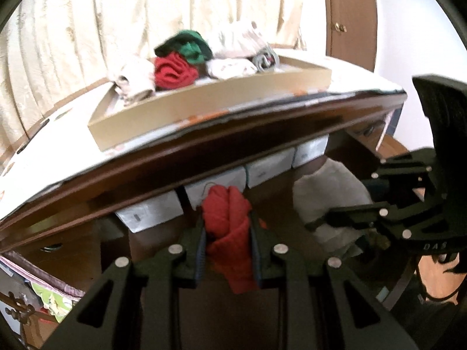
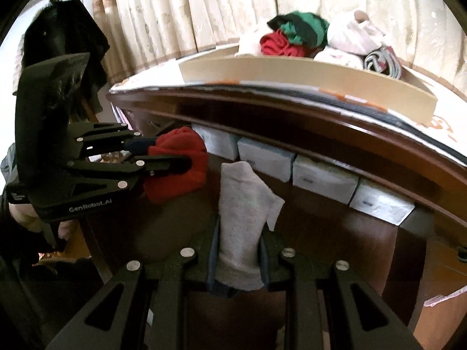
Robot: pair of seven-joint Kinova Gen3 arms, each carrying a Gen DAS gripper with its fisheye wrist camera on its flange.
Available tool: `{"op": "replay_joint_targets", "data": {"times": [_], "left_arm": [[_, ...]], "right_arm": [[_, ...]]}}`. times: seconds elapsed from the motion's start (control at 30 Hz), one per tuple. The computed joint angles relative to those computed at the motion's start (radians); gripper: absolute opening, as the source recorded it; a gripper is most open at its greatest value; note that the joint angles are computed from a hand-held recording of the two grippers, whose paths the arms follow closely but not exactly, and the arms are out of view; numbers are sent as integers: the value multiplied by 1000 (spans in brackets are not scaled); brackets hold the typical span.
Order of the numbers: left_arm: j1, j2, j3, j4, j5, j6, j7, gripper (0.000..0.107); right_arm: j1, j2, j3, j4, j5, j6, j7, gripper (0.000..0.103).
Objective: Take underwear out of drawer
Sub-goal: 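Lift both held socks up out of the drawer toward the tray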
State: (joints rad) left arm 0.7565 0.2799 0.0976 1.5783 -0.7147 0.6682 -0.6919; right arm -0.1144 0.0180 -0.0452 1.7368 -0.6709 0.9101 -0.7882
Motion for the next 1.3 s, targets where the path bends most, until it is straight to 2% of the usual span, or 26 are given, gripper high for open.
{"op": "replay_joint_targets", "data": {"times": [0.3, 0.57, 0.83, 1.03, 1.3], "left_arm": [[29, -25, -19, 30, -109, -36, 123, 23], [30, -42, -8, 51, -200, -60, 218, 23], [55, -65, -7, 84, -375, -65, 400, 23], [41, -82, 21, 109, -504, -65, 532, 23], [24, -87, 60, 126, -618, -49, 632, 23]], "right_arm": [[22, -45, 33, 65, -151, -38, 144, 26], [27, -80, 71, 116, -296, -61, 282, 26], [22, -121, 102, 173, -429, -91, 426, 26], [16, -142, 119, 196, -492, -109, 488, 26], [14, -164, 137, 221, -560, -118, 557, 26]]}}
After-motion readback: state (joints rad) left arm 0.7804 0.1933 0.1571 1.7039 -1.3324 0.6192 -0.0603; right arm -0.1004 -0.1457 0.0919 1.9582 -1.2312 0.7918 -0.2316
